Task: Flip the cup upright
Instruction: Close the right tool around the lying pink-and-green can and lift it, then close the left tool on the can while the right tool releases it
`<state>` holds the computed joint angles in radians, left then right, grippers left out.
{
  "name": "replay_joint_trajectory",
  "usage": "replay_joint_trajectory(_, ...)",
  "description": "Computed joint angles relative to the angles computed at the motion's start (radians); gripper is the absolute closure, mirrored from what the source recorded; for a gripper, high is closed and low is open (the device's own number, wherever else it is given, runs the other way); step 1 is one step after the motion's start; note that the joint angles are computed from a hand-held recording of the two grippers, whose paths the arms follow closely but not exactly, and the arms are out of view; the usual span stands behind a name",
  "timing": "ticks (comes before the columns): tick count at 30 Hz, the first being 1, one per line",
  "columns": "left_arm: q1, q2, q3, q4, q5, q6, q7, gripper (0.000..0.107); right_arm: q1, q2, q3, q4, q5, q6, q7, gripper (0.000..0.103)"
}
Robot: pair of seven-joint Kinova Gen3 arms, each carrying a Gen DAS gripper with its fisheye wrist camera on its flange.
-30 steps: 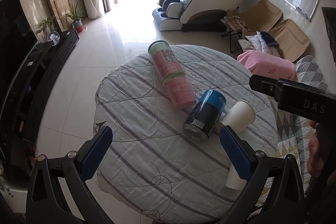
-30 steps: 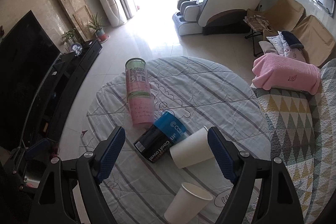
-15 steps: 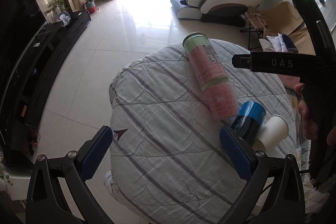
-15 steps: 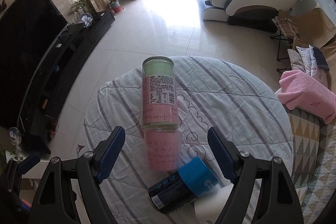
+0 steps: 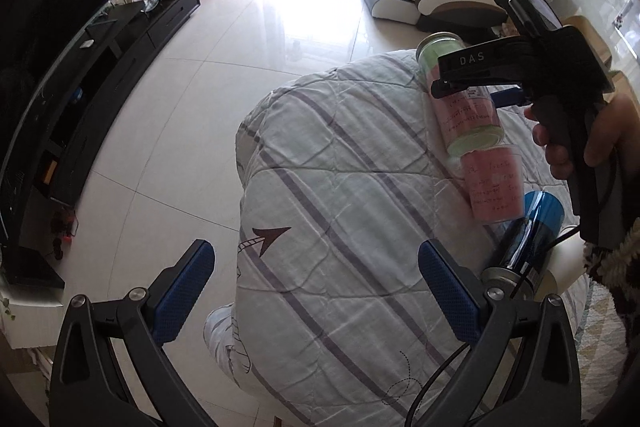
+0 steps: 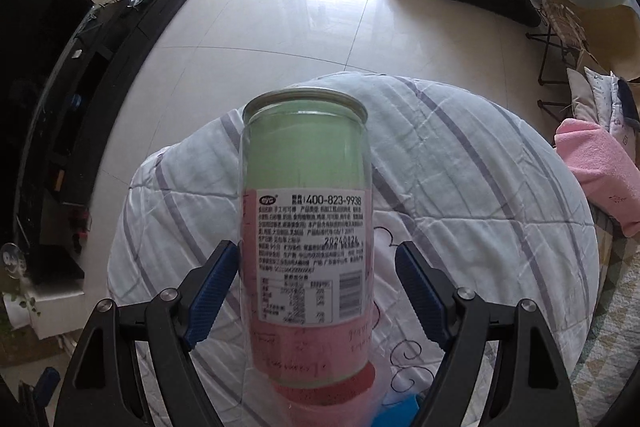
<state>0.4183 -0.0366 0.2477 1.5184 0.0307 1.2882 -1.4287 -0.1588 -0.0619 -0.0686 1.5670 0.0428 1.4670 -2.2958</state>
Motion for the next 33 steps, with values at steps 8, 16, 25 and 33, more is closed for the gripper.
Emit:
replay_joint_trajectory(8,-0.025,-0.027,-0.018,-0.003,0.017,0.011,-0.021,0.005,0.002,0.021,0.008,-0.035,-0.037,-0.011,-0.006,0.033)
replay_joint_trajectory(16,-0.059,-0.081,-0.035,-0.028,0.051,0.049,-0.069,0.005,-0.027,-0.045,-0.029,-0.124,-0.059,0.047,-0.078,0.033)
replay_joint_trajectory(25,-0.118,-0.204,-0.079,-0.01,0.125,0.166,-0.163,0.005,-0.115,-0.179,-0.156,-0.033,-0.171,0.082,-0.254,0.033)
replay_joint_trajectory(33,-0.138,-0.285,-0.067,0.073,0.149,0.219,-0.206,0.005,-0.199,-0.264,-0.282,0.169,-0.249,-0.045,-0.47,0.033)
